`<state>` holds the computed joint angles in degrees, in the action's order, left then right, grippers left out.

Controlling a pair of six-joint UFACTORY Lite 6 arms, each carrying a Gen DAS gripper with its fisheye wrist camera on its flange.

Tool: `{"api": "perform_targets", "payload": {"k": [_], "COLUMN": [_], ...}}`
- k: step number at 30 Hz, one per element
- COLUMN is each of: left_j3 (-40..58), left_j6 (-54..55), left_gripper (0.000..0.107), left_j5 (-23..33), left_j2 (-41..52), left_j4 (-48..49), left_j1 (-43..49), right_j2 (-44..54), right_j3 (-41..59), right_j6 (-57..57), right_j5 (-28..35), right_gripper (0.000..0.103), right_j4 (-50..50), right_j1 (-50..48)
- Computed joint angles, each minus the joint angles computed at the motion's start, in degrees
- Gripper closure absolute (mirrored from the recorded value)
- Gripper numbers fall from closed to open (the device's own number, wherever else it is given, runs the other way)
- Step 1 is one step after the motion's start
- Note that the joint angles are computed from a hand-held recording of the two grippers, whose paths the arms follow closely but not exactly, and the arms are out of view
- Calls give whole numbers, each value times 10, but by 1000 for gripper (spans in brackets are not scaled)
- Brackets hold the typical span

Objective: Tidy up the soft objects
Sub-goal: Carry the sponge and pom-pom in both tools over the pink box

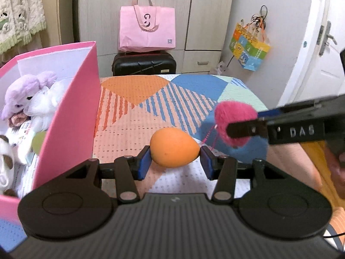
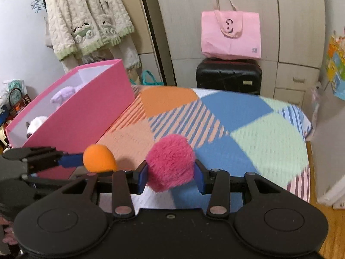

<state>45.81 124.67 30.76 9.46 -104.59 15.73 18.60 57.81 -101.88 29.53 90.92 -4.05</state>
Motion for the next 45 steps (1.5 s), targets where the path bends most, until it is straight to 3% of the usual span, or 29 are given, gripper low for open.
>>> {"api": "perform_targets", "payload": {"k": [6,13,17,21,29,36,40,45], "left_j3": [-11,-48,-6,11,89,179,214,263], "left_j6": [-139,-163,-226,-220,-193,-180,-181,-212], "left_gripper": [59,59,59,59,59,59,59,58], "left_j5": [56,131,211,259,372,446,457,423], "left_j2": [-47,-129,-116,-126,-113,-49,-18,29], "left_j4": [197,325,440,494,540,490,457,406], "left_j1": [51,139,199,261,387,471,477,432], "right_j2": [-127,-258,-298,-324,-341,-315,-254,-160], "right_j3": [-123,-190,-198,-195,-171,-137,-82,18], "right_j6": [-5,161,254,311,364,261,197,145], "right_j5": [-25,-7,14,36,32,-12,-42,-58], "right_gripper": [55,55,55,55,55,54,54,54], "right_j4": [21,-135,-211,-246,-249,-126,-56,-13], "right_j1": [25,66,95,127,204,245,271,290]}}
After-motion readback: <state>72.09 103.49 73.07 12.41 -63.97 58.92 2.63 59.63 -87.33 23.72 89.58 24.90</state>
